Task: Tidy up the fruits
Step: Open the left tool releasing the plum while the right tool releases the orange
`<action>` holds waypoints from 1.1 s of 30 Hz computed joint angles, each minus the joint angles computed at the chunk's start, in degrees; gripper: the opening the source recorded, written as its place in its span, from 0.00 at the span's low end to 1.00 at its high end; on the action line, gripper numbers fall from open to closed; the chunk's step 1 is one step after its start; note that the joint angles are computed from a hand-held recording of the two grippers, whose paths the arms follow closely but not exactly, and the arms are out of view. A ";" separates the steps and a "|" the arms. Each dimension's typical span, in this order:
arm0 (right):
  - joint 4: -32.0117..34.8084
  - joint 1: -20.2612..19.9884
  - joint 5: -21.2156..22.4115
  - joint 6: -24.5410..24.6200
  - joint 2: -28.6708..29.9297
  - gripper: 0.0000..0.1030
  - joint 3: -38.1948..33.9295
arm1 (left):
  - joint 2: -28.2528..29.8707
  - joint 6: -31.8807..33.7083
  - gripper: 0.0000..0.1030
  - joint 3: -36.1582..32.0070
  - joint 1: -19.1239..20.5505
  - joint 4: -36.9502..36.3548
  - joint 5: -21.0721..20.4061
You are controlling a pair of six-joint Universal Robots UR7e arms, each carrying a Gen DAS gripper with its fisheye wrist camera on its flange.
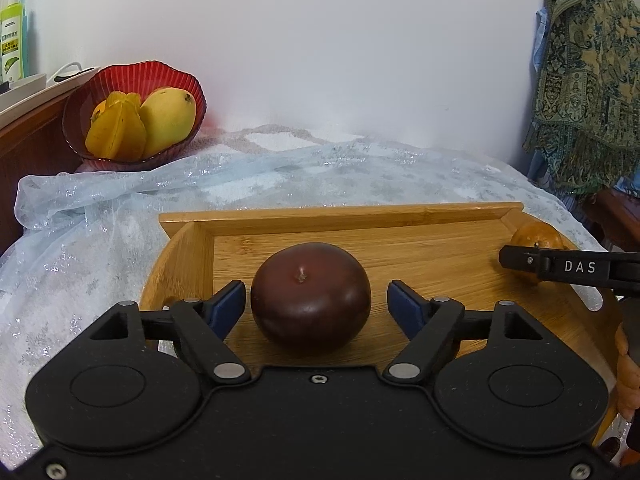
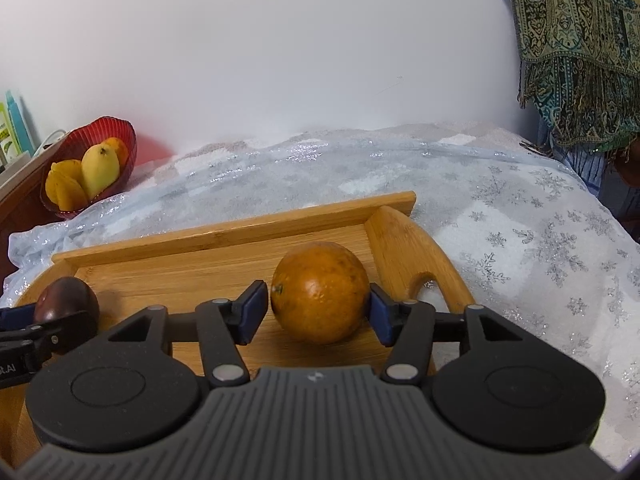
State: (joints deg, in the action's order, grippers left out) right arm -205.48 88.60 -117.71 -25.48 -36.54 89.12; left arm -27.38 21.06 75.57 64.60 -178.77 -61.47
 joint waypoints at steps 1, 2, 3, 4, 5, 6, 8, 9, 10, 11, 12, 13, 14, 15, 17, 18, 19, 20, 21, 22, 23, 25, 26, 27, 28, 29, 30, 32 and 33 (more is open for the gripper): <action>-0.22 0.05 0.02 -0.25 0.03 0.73 0.04 | -0.05 0.00 0.77 0.07 -0.02 -0.05 0.01; -0.53 0.10 0.01 -0.46 0.07 0.74 0.08 | -0.08 0.03 0.77 0.13 -0.02 -0.11 -0.05; -0.74 0.16 -0.01 -0.62 0.11 0.76 0.05 | -0.10 0.06 0.78 0.14 -0.02 -0.11 -0.12; -0.87 0.19 0.06 -0.74 0.07 0.78 0.06 | -0.16 0.09 0.78 0.21 -0.04 -0.19 -0.12; -1.13 0.23 0.16 -0.87 0.02 0.78 0.18 | -0.23 0.14 0.78 0.32 -0.06 -0.35 -0.16; -1.38 0.27 0.22 -1.04 -0.03 0.79 0.24 | -0.33 0.22 0.81 0.46 -0.08 -0.50 -0.23; -2.07 0.49 -0.25 -1.70 -0.01 0.81 0.28 | -0.49 0.43 0.84 0.77 -0.12 -1.05 -0.35; -2.55 0.62 -0.58 -2.25 0.06 0.82 0.28 | -0.57 0.56 0.84 0.87 -0.13 -1.24 -0.42; -3.04 0.75 -0.81 -2.89 0.09 0.83 0.33 | -0.63 0.64 0.85 0.96 -0.15 -1.39 -0.41; -3.48 0.87 -1.02 -3.47 0.12 0.83 0.38 | -0.67 0.74 0.85 1.04 -0.17 -1.54 -0.42; -3.95 1.00 -1.24 -4.00 0.15 0.84 0.42 | -0.73 0.84 0.87 1.16 -0.17 -1.75 -0.45; -4.44 1.10 -1.35 -4.49 0.16 0.84 0.50 | -0.76 0.87 0.88 1.26 -0.19 -1.98 -0.42; -4.84 1.20 -1.44 -4.81 0.15 0.85 0.61 | -0.76 0.89 0.88 1.32 -0.19 -2.16 -0.38; -5.13 1.28 -1.41 -4.98 0.08 0.85 0.77 | -0.75 0.88 0.89 1.37 -0.21 -2.36 -0.34; -5.67 1.39 -1.28 -5.07 -0.11 0.86 1.22 | -0.82 0.87 0.90 1.57 -0.22 -2.72 -0.41; -5.98 1.46 -1.30 -5.19 -0.15 0.87 1.39 | -0.89 0.88 0.91 1.75 -0.21 -2.90 -0.53; -6.33 1.51 -1.28 -5.39 -0.20 0.87 1.57 | -0.97 0.86 0.91 1.88 -0.19 -2.98 -0.65; -6.70 1.60 -1.31 -5.67 -0.23 0.87 1.74 | -1.02 0.85 0.91 1.95 -0.17 -3.06 -0.78; -6.99 1.67 -1.30 -5.94 -0.28 0.87 1.94 | -1.13 0.83 0.92 2.13 -0.16 -3.21 -0.92; -7.29 1.75 -1.28 -6.15 -0.36 0.87 2.19 | -1.24 0.80 0.96 2.32 -0.17 -3.37 -0.99; -7.58 1.85 -1.29 -6.31 -0.43 0.87 2.43 | -1.33 0.78 0.97 2.53 -0.18 -3.67 -1.04; -8.24 2.04 -1.20 -6.60 -0.59 0.88 2.98 | -1.61 0.89 0.99 3.25 -0.21 -4.76 -1.28; -8.59 2.11 -1.08 -6.73 -0.72 0.89 3.32 | -1.77 0.95 0.99 3.58 -0.25 -5.12 -1.36; -8.96 2.17 -0.91 -6.84 -0.85 0.89 3.69 | -1.93 1.03 0.99 3.89 -0.30 -5.36 -1.41; -9.32 2.22 -0.73 -6.90 -1.02 0.90 4.11 | -2.11 1.12 0.99 4.28 -0.35 -5.72 -1.44; -9.63 2.29 -0.56 -6.92 -1.19 0.90 4.51 | -2.36 1.27 0.99 4.84 -0.45 -6.21 -1.46; -10.02 2.30 -0.27 -6.96 -1.41 0.92 5.01 | -2.58 1.50 0.99 5.30 -0.53 -6.63 -1.53; -10.97 2.43 0.18 -7.17 -1.71 0.94 5.91 | -3.02 2.00 0.99 6.32 -0.71 -7.55 -1.65; -11.49 2.50 0.43 -7.30 -1.84 0.96 6.35 | -3.28 2.19 0.99 6.89 -0.83 -7.92 -1.69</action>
State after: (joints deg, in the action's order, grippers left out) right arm -216.97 91.10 -117.28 -32.78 -38.38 95.47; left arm -30.67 23.25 82.45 63.76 -186.69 -63.16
